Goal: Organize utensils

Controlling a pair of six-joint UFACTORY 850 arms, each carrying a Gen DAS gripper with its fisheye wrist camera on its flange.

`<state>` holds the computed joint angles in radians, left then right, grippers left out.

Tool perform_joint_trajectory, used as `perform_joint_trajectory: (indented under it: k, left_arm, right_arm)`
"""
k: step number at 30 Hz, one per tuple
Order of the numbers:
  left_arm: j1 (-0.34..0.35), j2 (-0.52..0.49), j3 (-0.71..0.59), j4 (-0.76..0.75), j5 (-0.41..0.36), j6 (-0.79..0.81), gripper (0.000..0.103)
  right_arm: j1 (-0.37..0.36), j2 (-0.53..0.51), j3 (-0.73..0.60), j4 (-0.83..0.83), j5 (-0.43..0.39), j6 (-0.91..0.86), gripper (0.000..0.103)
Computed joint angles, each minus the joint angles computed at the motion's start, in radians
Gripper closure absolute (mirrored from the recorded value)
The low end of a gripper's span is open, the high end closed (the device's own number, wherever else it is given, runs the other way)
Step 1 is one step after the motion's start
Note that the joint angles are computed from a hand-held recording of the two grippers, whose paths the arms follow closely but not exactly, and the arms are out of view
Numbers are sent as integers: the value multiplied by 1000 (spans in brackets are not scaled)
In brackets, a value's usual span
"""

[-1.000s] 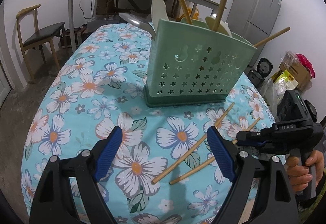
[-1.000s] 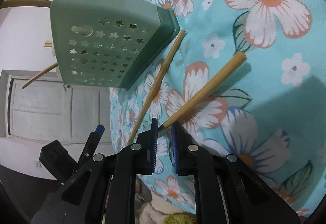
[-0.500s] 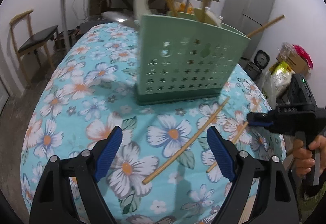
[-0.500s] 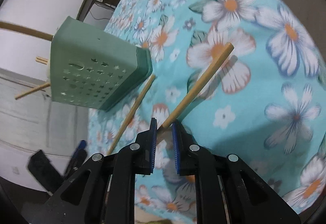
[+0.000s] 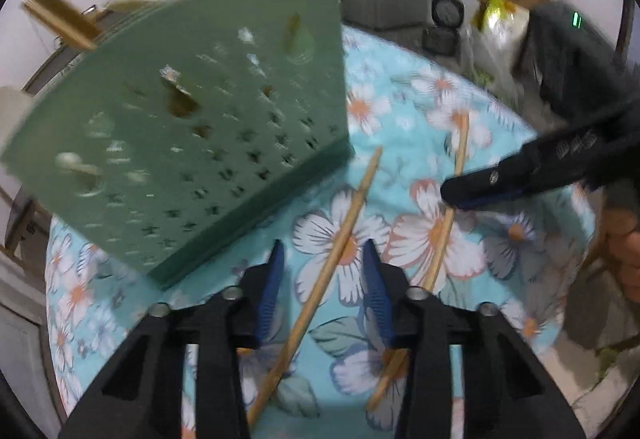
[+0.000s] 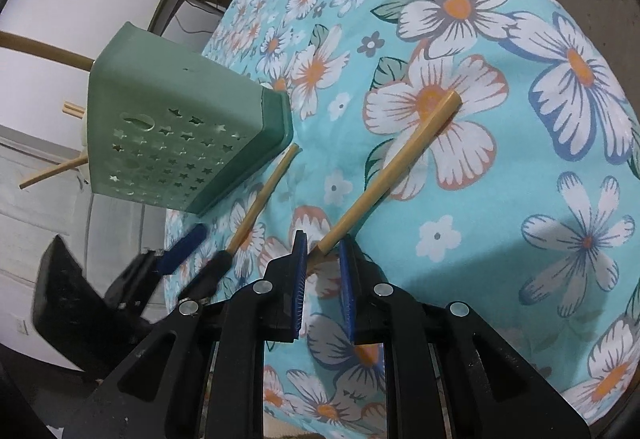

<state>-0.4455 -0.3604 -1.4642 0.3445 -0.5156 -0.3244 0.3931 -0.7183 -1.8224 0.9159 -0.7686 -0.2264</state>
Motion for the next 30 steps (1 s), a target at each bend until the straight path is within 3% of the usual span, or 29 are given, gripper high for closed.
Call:
perform_joint_trajectory:
  k: [4, 12, 19, 21, 23, 26, 30]
  left_arm:
    - [-2, -14, 11, 15, 13, -13, 88]
    - [-20, 56, 102, 10, 36, -73, 98]
    - [-7, 113, 159, -83, 35, -77, 97]
    - [8, 109, 147, -100, 16, -71, 97]
    - [16, 106, 137, -75, -2, -102, 95]
    - [40, 85, 99, -164, -29, -23, 94]
    - [60, 62, 50, -225, -43, 45, 80]
  right_arm:
    - [-5, -22, -26, 16, -17, -25, 89]
    - [-7, -48, -72, 2, -110, -73, 89]
    - [-1, -14, -20, 21, -119, -106, 88]
    - [-1, -5, -22, -18, -102, -86, 82]
    - [-4, 7, -15, -28, -80, -72, 66]
    - [-12, 25, -2, -50, -44, -42, 59]
    - [-32, 28, 5, -41, -20, 13, 58]
